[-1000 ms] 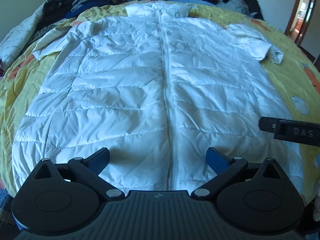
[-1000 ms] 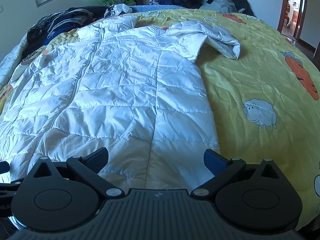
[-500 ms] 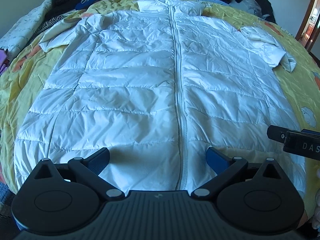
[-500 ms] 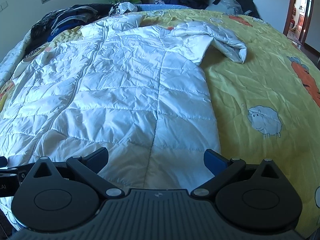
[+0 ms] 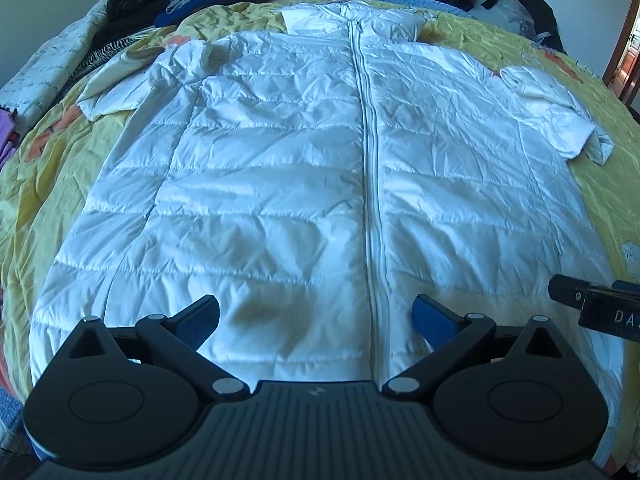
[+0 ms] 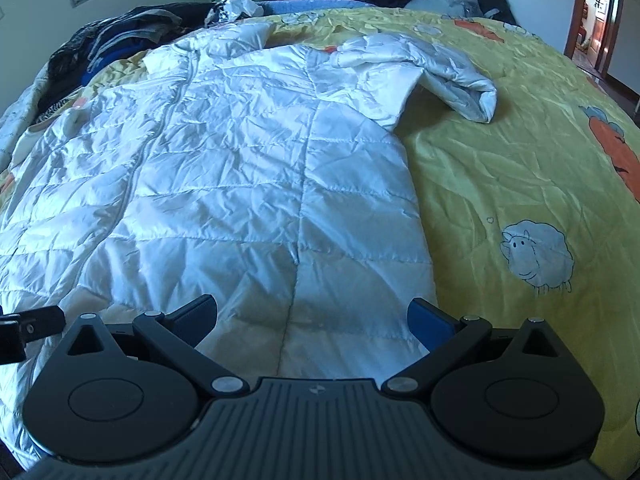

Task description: Fold small clothes

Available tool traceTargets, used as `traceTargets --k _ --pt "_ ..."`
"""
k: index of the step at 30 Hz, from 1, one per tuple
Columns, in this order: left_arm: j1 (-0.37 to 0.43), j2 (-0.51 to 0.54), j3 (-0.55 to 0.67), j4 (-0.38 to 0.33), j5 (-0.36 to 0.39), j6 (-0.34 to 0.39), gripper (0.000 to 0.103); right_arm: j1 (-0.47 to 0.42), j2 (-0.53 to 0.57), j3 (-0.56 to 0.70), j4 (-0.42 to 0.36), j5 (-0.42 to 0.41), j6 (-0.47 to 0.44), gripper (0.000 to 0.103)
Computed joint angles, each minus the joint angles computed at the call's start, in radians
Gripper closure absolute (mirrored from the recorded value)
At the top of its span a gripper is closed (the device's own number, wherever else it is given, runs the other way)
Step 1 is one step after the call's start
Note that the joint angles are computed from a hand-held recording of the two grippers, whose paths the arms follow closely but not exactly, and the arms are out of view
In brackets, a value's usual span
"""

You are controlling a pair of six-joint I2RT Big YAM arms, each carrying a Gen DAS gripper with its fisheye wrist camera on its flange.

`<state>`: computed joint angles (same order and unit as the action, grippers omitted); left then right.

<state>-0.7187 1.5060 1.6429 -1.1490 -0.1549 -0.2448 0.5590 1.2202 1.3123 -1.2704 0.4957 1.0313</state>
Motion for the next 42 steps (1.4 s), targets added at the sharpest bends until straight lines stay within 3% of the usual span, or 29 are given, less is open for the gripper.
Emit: traceTargets --k 18,23,27,29,32,34,36,39,42 --pt "0.045 0.058 0.060 0.042 0.035 0.014 0.000 -0.045 0.064 0.064 -0.022 -0.017 -0.072 0.000" --pt "0.068 0.099 0.092 0.085 0.008 0.031 0.000 -0.123 0.037 0.084 0.090 -0.074 -0.195 0.000" --pt "0.102 0.145 0.113 0.171 -0.021 0.030 0.000 -0.280 0.074 0.164 0.251 -0.218 -0.390 0.000" --pt "0.125 0.170 0.122 0.223 0.013 0.017 0.000 -0.395 0.110 0.191 0.398 -0.399 -0.421 0.000" --pt "0.156 0.223 0.158 0.258 0.065 -0.014 0.000 -0.555 0.262 0.306 0.538 -0.702 -0.299 0.001" --pt "0.173 0.245 0.161 0.307 0.104 -0.021 0.000 -0.614 0.381 0.408 0.585 -0.801 -0.233 0.002" --pt "0.183 0.258 0.151 0.360 0.146 -0.015 0.000 -0.658 0.513 0.538 0.595 -0.856 -0.184 0.010" --pt "0.190 0.275 0.136 0.403 0.181 -0.002 0.000 -0.705 0.681 0.701 0.619 -0.891 -0.076 0.012" --pt "0.185 0.268 0.081 0.485 0.166 0.030 0.000 -0.728 0.871 0.937 0.538 -0.942 -0.029 0.014"
